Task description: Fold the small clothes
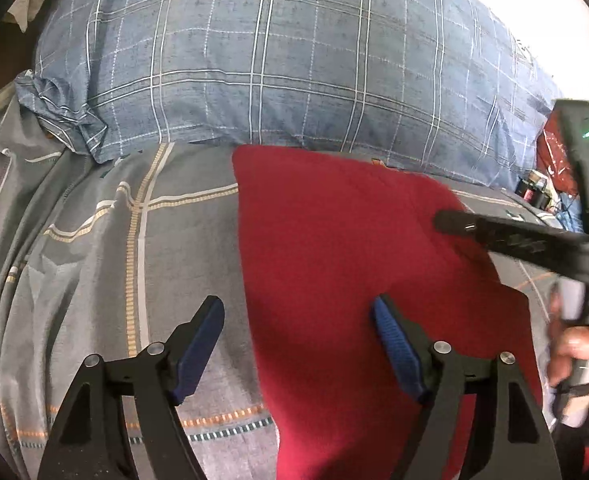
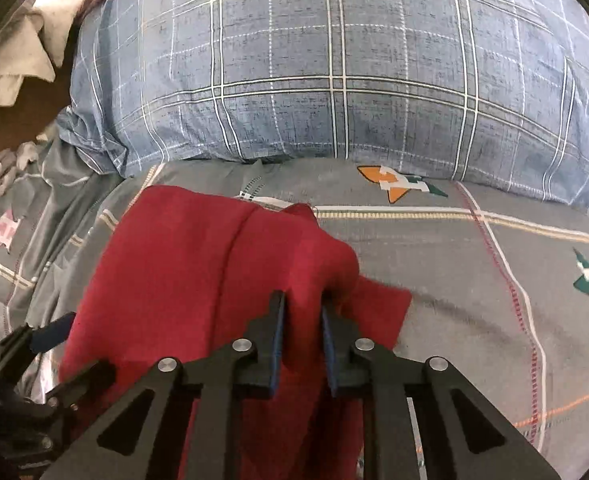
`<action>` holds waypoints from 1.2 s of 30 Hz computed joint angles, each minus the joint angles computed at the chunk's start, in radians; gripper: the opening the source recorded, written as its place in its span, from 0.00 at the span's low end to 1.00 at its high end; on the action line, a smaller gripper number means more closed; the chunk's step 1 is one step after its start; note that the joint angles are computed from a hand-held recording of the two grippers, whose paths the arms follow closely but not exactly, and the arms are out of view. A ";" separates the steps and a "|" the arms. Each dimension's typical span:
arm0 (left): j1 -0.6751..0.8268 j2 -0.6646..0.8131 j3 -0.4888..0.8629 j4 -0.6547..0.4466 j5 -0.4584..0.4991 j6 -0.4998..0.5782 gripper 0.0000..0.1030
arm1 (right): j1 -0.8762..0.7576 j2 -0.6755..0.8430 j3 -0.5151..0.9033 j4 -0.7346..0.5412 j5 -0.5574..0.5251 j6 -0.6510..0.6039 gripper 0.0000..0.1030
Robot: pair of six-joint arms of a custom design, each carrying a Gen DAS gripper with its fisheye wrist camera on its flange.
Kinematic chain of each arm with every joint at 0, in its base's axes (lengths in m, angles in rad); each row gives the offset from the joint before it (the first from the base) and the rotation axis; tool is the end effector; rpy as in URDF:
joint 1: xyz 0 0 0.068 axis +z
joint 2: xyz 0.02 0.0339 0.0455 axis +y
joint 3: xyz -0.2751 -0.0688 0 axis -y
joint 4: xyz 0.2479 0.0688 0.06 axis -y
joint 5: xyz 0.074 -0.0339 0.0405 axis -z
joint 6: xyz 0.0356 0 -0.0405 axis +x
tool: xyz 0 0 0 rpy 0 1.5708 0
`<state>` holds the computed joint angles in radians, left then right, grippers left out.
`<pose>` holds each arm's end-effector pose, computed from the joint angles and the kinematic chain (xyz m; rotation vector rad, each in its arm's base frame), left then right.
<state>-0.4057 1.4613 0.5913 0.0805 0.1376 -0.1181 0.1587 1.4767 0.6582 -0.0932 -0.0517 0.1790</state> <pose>0.2485 -0.1121 0.1586 0.4094 2.3546 -0.4137 0.2707 0.0452 0.1608 0.0033 2.4925 0.2068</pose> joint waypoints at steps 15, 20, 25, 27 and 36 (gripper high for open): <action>0.002 -0.174 -0.148 0.057 -0.048 -0.017 0.76 | 0.179 -0.297 -0.172 -0.131 0.090 0.081 0.41; -0.040 -0.385 -0.193 -0.048 -0.166 -0.008 0.76 | 0.251 -0.536 -0.173 -0.285 0.146 0.142 0.64; -0.121 -0.622 -0.263 -0.144 -0.302 -0.023 0.79 | 0.318 -0.641 -0.172 -0.365 0.216 0.209 0.76; -0.136 -0.694 -0.293 -0.177 -0.305 -0.041 0.79 | 0.320 -0.663 -0.171 -0.386 0.210 0.241 0.76; -0.085 -0.878 -0.357 -0.229 -0.319 0.019 0.79 | 0.397 -0.699 -0.211 -0.365 0.295 0.340 0.88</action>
<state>-0.4910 0.5829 0.2344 -0.1488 -0.1813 -0.0995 0.5552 0.7776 0.4476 -0.4578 0.2435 0.5192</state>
